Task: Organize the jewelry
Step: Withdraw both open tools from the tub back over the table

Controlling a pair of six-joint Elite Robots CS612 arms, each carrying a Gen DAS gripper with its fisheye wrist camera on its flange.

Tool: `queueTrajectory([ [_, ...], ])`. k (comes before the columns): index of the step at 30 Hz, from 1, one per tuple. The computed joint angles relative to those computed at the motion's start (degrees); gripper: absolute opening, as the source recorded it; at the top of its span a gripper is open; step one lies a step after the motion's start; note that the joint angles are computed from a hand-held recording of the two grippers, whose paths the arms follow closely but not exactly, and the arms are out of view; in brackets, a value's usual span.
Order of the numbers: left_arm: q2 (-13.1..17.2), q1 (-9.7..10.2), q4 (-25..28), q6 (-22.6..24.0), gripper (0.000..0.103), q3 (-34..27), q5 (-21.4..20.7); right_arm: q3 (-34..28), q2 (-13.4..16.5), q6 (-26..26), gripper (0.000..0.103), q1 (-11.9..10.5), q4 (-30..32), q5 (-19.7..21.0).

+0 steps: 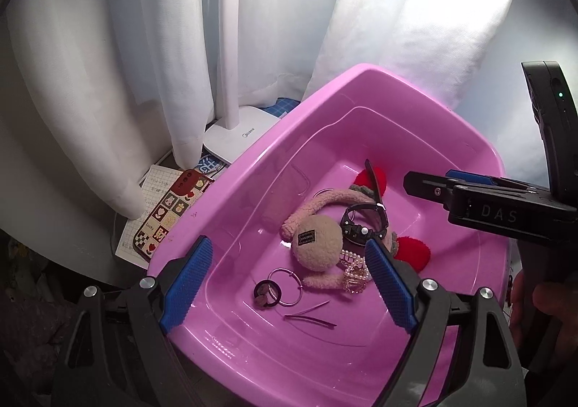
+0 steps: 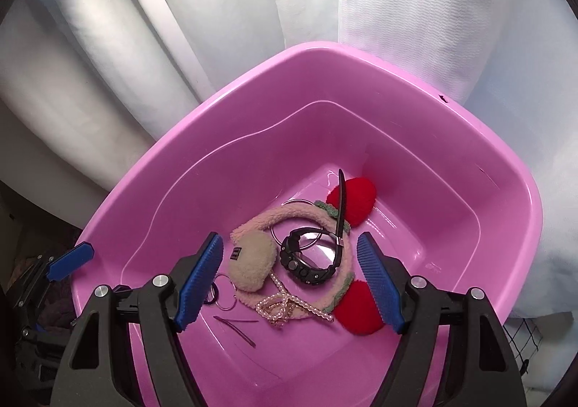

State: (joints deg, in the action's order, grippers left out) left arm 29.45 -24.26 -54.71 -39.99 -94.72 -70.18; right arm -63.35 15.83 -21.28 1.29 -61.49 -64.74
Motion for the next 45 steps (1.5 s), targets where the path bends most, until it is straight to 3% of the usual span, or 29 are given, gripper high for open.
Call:
queueTrajectory([
  [3, 0.13, -0.42, -0.04, 0.24, 0.09, -1.31, 1.61, -2.13, 0.42, 0.62, 0.073, -0.25, -0.2, 1.33],
  [15, -0.19, -2.71, 0.38, -0.18, 0.09, -3.24, 3.97, -11.97, 3.12, 2.82, 0.073, -2.89, 0.35, 4.92],
  [41, -1.4, -14.06, 0.83, -5.25, 0.091, -1.67, 9.7, -30.64, 9.8, 1.78, 0.076, -16.02, 10.46, 5.68],
  [45, -1.37, -15.44, 0.05, -4.98, 0.093, -0.66, 10.28, -32.95, 11.02, 1.67, 0.082, -18.01, 11.52, 5.55],
])
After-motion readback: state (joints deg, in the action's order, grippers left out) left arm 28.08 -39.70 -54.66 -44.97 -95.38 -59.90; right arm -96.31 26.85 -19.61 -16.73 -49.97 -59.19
